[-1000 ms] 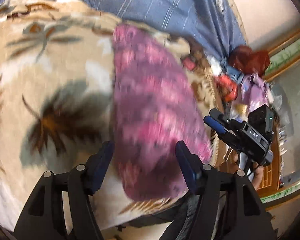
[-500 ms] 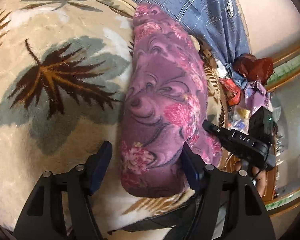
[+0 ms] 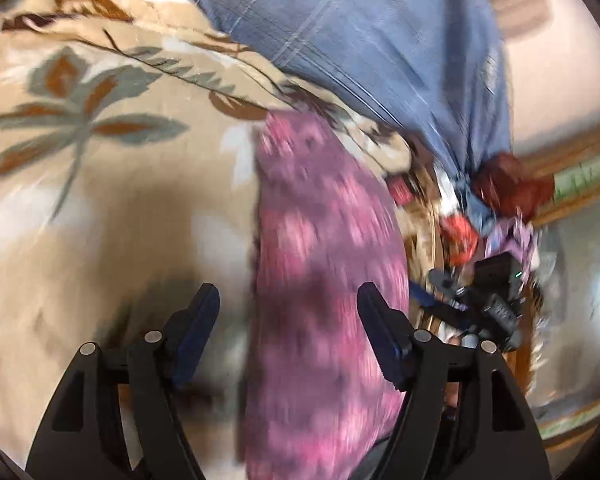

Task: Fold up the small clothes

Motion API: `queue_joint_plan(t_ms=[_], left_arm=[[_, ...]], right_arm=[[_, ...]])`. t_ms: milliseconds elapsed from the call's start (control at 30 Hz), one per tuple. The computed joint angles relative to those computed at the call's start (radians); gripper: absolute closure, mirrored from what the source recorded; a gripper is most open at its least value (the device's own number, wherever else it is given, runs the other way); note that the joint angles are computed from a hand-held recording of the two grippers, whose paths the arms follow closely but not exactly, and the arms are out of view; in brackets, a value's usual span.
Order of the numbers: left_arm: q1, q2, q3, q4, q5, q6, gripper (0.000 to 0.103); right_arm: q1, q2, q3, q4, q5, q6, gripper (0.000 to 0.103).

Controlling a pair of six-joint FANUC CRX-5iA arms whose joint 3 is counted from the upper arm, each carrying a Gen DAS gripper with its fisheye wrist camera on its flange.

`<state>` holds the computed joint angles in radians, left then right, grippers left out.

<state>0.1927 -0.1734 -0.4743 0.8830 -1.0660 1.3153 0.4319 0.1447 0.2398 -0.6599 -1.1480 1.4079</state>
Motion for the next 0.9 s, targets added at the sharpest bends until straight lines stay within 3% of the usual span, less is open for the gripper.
queue_joint_plan(t_ms=[67, 167, 267, 367, 433, 500, 567, 600, 733, 800, 833, 900], left_arm=[[-0.002, 0.084, 0.017, 0.078, 0.007, -0.031, 0.032], [-0.016, 0.186, 0.063, 0.107, 0.006, -0.026, 0.032], [-0.033, 0.227, 0.053, 0.216, 0.02, -0.111, 0.032], [-0.04, 0.268, 0.064, 0.278, 0.007, -0.118, 0.033], [-0.05, 0.279, 0.067, 0.295, 0.011, -0.137, 0.041], [-0.057, 0.282, 0.102, 0.219, 0.025, -0.111, 0.08], [-0.066, 0.275, 0.102, 0.224, 0.039, -0.117, 0.091], [-0.069, 0.261, 0.093, 0.239, 0.055, -0.14, 0.096], [-0.075, 0.189, 0.054, 0.348, 0.107, -0.275, 0.097], [-0.077, 0.175, 0.083, 0.269, 0.158, -0.262, 0.097], [-0.081, 0.191, 0.126, 0.166, 0.181, -0.21, 0.097], [-0.086, 0.271, 0.231, -0.055, 0.139, -0.048, 0.092]], right_arm=[[0.001, 0.09, 0.084, 0.034, -0.046, -0.033, 0.033], [-0.044, 0.158, 0.124, -0.068, -0.062, -0.018, 0.033], [-0.089, 0.158, 0.11, -0.189, -0.063, 0.047, 0.033], [-0.106, 0.171, 0.127, -0.234, -0.086, 0.088, 0.033], [-0.112, 0.176, 0.131, -0.247, -0.08, 0.091, 0.033], [-0.072, 0.173, 0.125, -0.18, -0.042, 0.062, 0.043], [-0.012, 0.179, 0.133, -0.071, -0.031, 0.023, 0.082], [-0.001, 0.176, 0.134, -0.049, -0.029, 0.019, 0.093], [-0.038, 0.122, 0.106, -0.122, 0.016, 0.091, 0.095], [-0.028, 0.105, 0.092, -0.107, 0.059, 0.1, 0.095], [-0.017, 0.114, 0.092, -0.081, 0.069, 0.087, 0.095], [0.005, 0.165, 0.114, -0.021, 0.038, 0.044, 0.093]])
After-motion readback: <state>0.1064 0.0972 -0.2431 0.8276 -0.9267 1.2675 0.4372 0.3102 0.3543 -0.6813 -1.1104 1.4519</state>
